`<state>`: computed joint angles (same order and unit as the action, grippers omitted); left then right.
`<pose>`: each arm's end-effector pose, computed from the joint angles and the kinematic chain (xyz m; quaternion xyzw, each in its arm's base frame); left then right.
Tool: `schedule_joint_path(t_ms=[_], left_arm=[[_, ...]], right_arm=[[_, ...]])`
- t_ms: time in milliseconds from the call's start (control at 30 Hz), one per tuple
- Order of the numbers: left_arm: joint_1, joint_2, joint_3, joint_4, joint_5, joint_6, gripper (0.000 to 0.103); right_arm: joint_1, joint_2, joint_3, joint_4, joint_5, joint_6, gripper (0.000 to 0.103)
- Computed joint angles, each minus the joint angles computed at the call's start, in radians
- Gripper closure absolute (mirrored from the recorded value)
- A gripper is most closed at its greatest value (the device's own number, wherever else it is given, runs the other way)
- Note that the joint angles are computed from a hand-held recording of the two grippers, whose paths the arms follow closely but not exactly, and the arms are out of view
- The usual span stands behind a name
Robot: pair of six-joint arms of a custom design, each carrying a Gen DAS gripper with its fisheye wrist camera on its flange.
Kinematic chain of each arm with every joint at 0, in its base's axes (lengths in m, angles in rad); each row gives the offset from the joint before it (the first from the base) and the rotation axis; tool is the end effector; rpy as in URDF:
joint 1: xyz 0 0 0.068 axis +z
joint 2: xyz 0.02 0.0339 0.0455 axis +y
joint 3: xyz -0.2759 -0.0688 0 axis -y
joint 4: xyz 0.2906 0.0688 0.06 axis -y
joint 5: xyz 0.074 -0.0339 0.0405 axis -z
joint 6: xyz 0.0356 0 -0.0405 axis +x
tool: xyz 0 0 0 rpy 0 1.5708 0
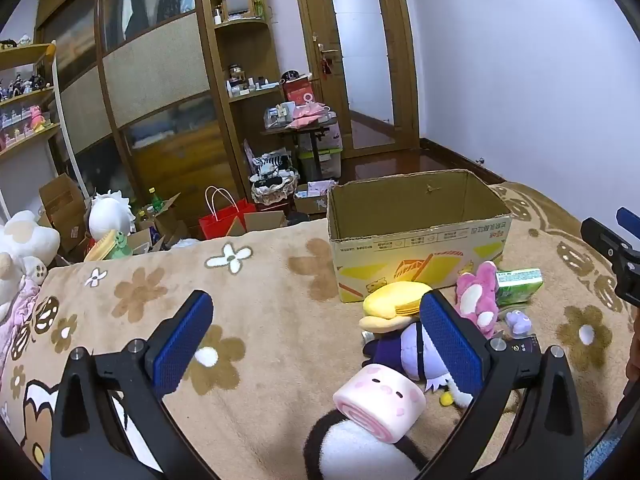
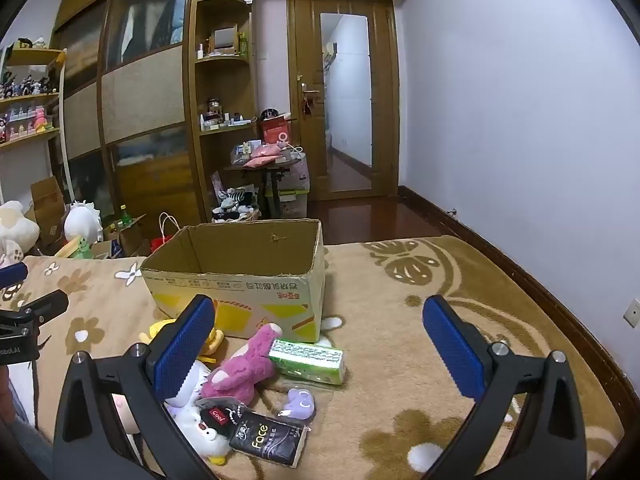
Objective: Organize soft objects
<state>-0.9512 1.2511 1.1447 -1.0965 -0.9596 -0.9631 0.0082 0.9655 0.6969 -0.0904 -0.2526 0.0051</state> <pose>0.1762 -0.1968 0.3161 -0.0896 0.8716 0.1287 0.4645 0.2606 0.0110 0.2830 -0.0730 0.8153 0.1073 0.5643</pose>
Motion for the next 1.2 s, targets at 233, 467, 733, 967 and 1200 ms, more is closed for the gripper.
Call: schedule_joint_path(t_ms=[233, 467, 733, 967, 1200], left_arm=[[-0.024, 0.022, 0.034, -0.067, -0.013, -0.055, 0.001], [-0.010, 0.026, 0.023, -0.031, 0.002, -0.028, 0.001], [-0.010, 0.023, 0.020, -0.029, 0.003, -0.028, 0.001], [-0.010, 0.024, 0.020, -0.031, 0.003, -0.029, 0.001], [-0.003, 0.020, 0.013, -0.020, 0.004, -0.019, 0.001]], right_arm=[[-0.001, -0.002, 0.000, 0.000, -0.005, -0.008, 0.000], [0.001, -0.008, -0.002, 0.001, -0.005, 0.000, 0.000], [0.001, -0.006, -0.004, 0.007, -0.001, 0.000, 0.000], [-0.008, -0.010, -0.004, 0.001, -0.009, -0.005, 0.000], [-0.008, -0.010, -0.002, -0.003, -0.008, -0.007, 0.000]])
